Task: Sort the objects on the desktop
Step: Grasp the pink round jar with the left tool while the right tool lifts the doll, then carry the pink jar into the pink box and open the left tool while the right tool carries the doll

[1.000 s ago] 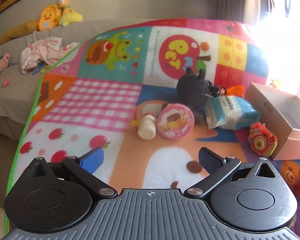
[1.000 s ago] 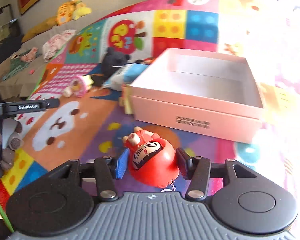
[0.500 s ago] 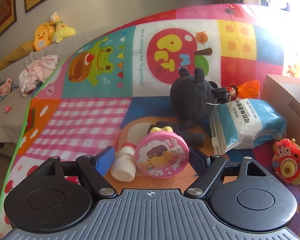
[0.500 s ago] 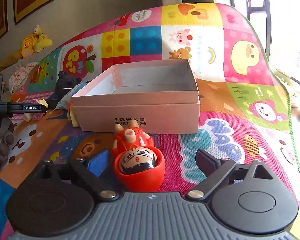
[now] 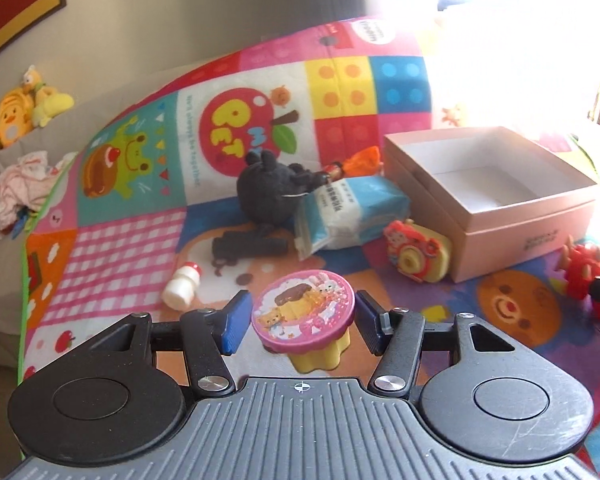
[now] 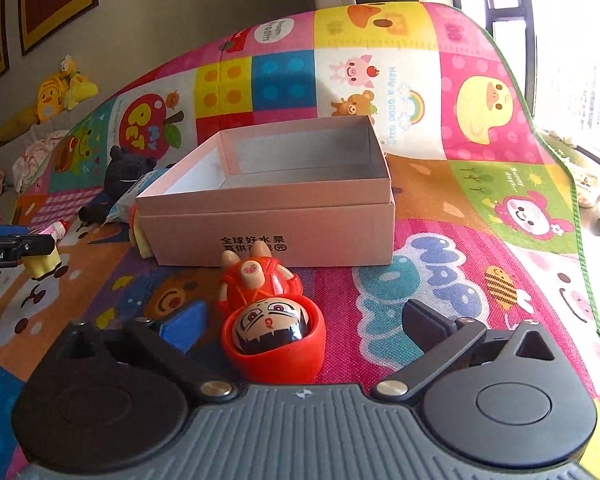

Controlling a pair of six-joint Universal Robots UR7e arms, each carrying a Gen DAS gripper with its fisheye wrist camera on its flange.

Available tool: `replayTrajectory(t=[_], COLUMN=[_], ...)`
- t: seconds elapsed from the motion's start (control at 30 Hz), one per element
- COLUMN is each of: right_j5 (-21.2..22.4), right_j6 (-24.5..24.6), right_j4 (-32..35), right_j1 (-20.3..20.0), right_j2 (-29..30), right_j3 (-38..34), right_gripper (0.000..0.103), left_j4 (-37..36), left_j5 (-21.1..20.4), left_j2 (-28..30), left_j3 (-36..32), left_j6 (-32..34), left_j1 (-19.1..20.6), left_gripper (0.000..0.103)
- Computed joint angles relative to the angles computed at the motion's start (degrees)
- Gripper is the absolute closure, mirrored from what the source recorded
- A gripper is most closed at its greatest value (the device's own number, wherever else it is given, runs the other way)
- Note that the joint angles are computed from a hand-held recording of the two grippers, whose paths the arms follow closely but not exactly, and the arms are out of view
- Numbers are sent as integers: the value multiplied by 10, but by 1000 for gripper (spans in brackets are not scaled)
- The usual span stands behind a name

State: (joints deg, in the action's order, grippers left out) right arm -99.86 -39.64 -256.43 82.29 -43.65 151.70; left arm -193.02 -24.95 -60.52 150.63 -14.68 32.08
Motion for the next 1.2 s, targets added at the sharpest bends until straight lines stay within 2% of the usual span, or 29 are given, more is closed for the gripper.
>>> replayTrajectory(t=[0.13, 0.3, 0.33, 0.43, 0.57, 0.67, 0.73, 0.87, 0.97, 1.0, 1.1, 1.2], right_j5=[-9, -21, -23, -21, -33, -54, -59, -77, -87, -94, -94, -78], right_j6=[0, -3, -4, -18, -74, -140, -152, -112, -63, -45, -28, -15], right_j4=[3, 2, 2, -6, -58, -89, -69, 1, 111, 147, 163, 196], right_j1=[5, 11, 13, 15, 35, 57, 63, 69, 64, 64, 63, 62], right_j2=[2, 6, 7, 14, 51, 82, 78, 45, -6, -21, -32, -55], right_j3=[-4, -7, -8, -7, -11, -21, -24, -43, -50, -53, -44, -19], right_gripper=[0, 0, 0, 0, 0, 2, 6, 9, 30, 42, 50, 50], left_j4=[-32, -83, -86, -114, -115, -135, -135, -131, -138, -139, -137, -135], left_j5=[-41, -63, -67, -68, -78, -82, -86, -96, -96, -95, -95, -94], left_j2=[9, 68, 73, 91, 89, 91, 88, 83, 85, 87, 86, 86], left_j3=[25, 24, 24, 33, 49, 58, 56, 54, 56, 56, 55, 55], left_j6=[-34, -50, -55, -69, -102, -110, -114, -116, -114, -115, -118, -118], left_j1=[-26, -20, -18, -19, -21, -23, -16, -9, -10, -11, -10, -11], left_gripper=[42, 38, 35, 15, 8, 6, 6, 6, 5, 5, 5, 5])
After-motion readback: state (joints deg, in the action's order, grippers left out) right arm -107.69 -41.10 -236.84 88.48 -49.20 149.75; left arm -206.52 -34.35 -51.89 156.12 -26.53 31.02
